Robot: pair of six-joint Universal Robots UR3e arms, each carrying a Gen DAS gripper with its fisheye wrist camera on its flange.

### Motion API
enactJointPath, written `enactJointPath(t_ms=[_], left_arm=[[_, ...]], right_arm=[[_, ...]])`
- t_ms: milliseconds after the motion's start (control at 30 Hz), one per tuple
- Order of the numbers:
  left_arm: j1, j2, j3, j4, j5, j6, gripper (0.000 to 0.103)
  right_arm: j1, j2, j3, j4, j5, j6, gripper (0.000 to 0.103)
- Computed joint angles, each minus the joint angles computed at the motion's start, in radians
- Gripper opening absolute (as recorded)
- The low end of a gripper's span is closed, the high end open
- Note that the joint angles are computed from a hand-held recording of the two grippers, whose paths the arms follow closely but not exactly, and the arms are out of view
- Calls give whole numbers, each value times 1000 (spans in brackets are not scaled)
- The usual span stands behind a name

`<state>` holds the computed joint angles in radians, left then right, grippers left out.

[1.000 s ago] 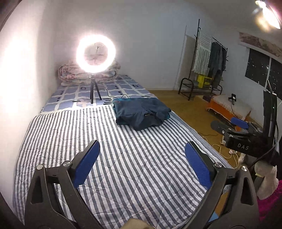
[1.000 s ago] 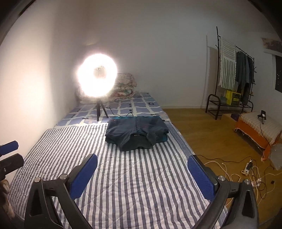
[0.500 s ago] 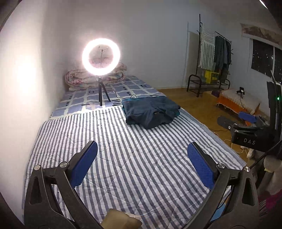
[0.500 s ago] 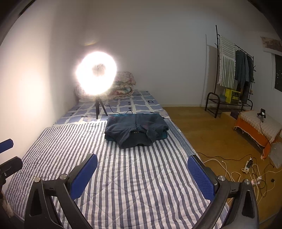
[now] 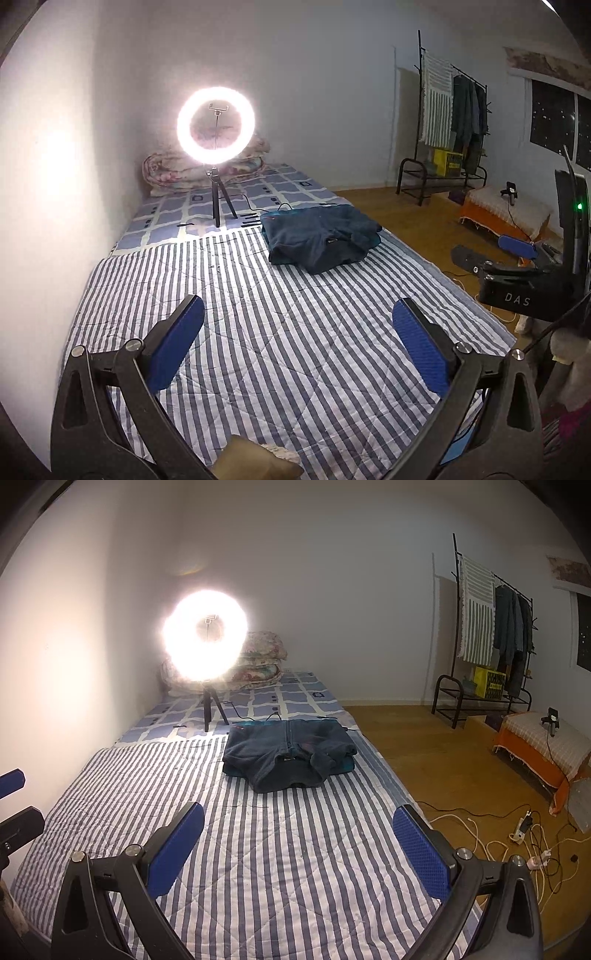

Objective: Fold large clothes

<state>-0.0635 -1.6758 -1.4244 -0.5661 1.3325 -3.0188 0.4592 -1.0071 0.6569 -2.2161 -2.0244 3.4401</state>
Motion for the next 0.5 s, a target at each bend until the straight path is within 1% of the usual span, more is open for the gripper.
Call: enactJointPath(t_ms=[500], left_arm=[[2, 5, 3, -5, 2, 5, 103]], right_arm=[[-3, -10, 18, -4, 11, 8, 103]])
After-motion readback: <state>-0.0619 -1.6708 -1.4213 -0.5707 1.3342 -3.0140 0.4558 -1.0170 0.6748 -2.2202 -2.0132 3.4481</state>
